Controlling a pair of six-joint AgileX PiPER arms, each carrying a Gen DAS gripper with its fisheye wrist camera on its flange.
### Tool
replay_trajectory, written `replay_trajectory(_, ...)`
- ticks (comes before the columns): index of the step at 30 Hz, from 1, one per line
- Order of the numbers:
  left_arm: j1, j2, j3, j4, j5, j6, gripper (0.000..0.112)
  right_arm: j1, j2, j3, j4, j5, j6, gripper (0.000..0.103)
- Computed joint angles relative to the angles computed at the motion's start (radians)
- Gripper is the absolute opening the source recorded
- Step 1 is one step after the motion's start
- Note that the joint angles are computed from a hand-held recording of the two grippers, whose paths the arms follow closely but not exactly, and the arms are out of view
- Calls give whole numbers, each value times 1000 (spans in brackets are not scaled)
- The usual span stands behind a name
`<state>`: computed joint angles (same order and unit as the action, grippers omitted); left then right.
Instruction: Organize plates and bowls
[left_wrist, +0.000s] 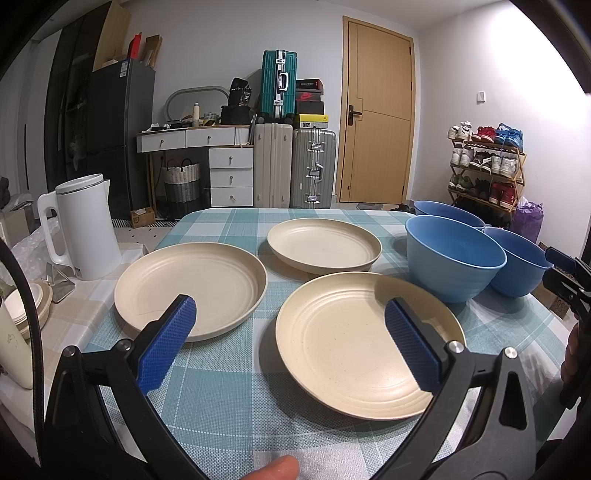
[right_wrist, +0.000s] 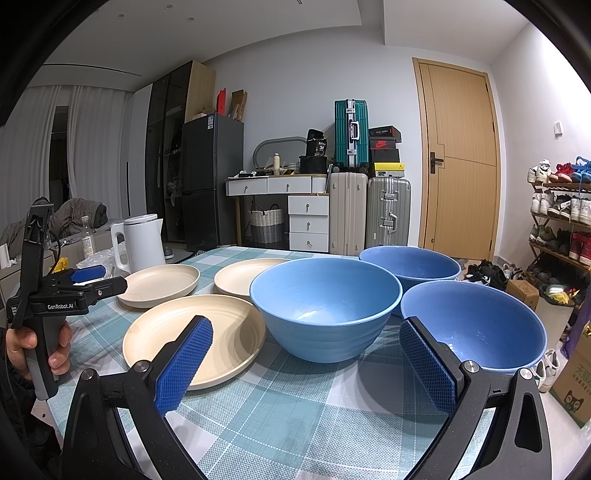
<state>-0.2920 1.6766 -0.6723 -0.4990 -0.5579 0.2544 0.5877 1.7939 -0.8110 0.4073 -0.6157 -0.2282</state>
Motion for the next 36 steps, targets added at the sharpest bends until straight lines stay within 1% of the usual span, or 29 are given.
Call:
replay_trajectory(11, -3, 0, -1, -10, -1, 9, 102, -1, 1, -1, -1, 1, 0, 103)
replay_trajectory(15, 6, -15, -4, -5, 19, 15, 102, -1, 1, -2, 0, 2, 0, 103)
replay_trajectory(19, 15, -28, 5, 6, 21, 7, 102, 0, 2, -2, -1, 0, 0, 103)
replay_trajectory(21, 12, -32, -1, -11, 30, 24, 102, -1, 3, -4, -1, 3, 0, 103)
replay_trajectory(29, 12, -34, 0, -13, 29, 27, 102, 0, 3, -5, 4, 4, -4, 103)
replay_trajectory(32, 18, -56, 6, -33, 39, 47, 102, 2, 2, -5, 11, 7, -9, 103)
replay_trajectory(36, 38, -80, 11, -24, 56, 31, 102, -5, -10, 9, 5, 15, -8, 103)
